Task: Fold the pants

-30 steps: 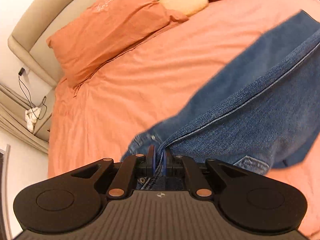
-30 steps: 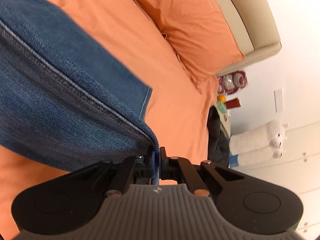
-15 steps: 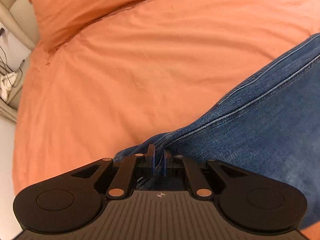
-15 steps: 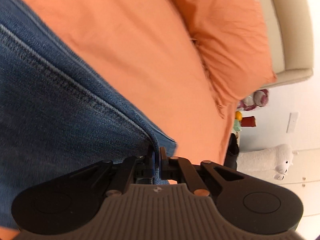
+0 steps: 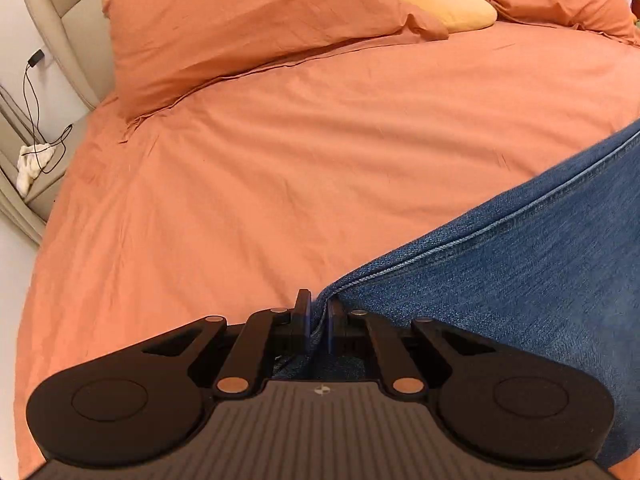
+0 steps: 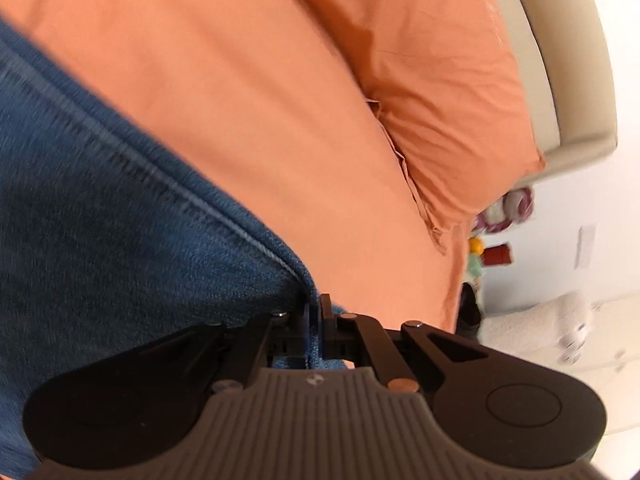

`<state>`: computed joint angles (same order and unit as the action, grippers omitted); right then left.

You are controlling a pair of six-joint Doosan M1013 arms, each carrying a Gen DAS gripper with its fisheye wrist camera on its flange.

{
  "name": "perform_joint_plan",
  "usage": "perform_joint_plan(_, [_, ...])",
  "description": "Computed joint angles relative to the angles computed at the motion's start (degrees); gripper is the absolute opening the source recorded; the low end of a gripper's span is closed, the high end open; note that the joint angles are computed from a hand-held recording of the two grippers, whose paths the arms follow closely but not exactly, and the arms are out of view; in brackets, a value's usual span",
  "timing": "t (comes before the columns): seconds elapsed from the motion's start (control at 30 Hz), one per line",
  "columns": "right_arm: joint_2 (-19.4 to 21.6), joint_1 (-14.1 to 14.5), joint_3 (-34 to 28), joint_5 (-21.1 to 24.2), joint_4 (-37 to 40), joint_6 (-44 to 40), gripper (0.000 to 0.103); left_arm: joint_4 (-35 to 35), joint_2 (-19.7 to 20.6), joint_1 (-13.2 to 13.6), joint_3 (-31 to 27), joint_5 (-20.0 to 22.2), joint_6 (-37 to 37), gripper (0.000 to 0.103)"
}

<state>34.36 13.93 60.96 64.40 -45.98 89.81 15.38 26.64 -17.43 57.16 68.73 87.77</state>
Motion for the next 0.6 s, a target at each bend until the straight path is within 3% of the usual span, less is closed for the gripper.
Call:
perform_joint_plan(0.1, [3.69,-0.38,-5.82,3.82,2.93,-0.71,0.000,-1.24,3.28,0.37,-3.90,3.86,0.23,0.008])
perform_joint_plan(0.23, [7.02,0.53,-7.78,6.27,0.26,-1.92,0.000,-0.94,3.31,0.33,-2.16,2.15,0.72,0.010])
perform_joint_plan(0.27, [7.13,0.61,-7.23,5.89,-0.51,-1.50,0.000,-0.90,3.06,0.33,-1.57,1.43,0.06,0.018])
perform_joint_plan(0.3, [7.25,0.63,-7.06,5.71,-0.96,-0.73,0.002,-1.18,2.85,0.50,-1.12,0.91,-0.42,0.020])
perform_joint_plan(0.33, [7.01,0.57,-6.64,5.43,-0.89,0.56,0.017,-1.38,2.54,0.57,-0.70,0.57,-1.06,0.036])
perform_joint_plan(0.37, [6.52,0.34,-6.20,4.69,-0.05,1.72,0.035,-0.35,2.27,0.51,-0.39,-0.04,-2.56,0.060])
perform_joint_plan(0.4, [5.66,-0.03,-5.42,3.20,1.19,2.83,0.041,1.05,1.86,0.39,0.04,-1.09,-4.22,0.070])
perform_joint_plan(0.43, [4.83,-0.37,-4.78,2.31,2.13,4.32,0.043,1.77,1.17,0.39,0.72,-2.74,-5.33,0.074])
perform_joint_plan(0.6, [-1.02,-3.59,-1.16,-0.66,11.04,11.95,0.044,2.30,-1.86,0.56,2.86,-4.97,-8.53,0.075])
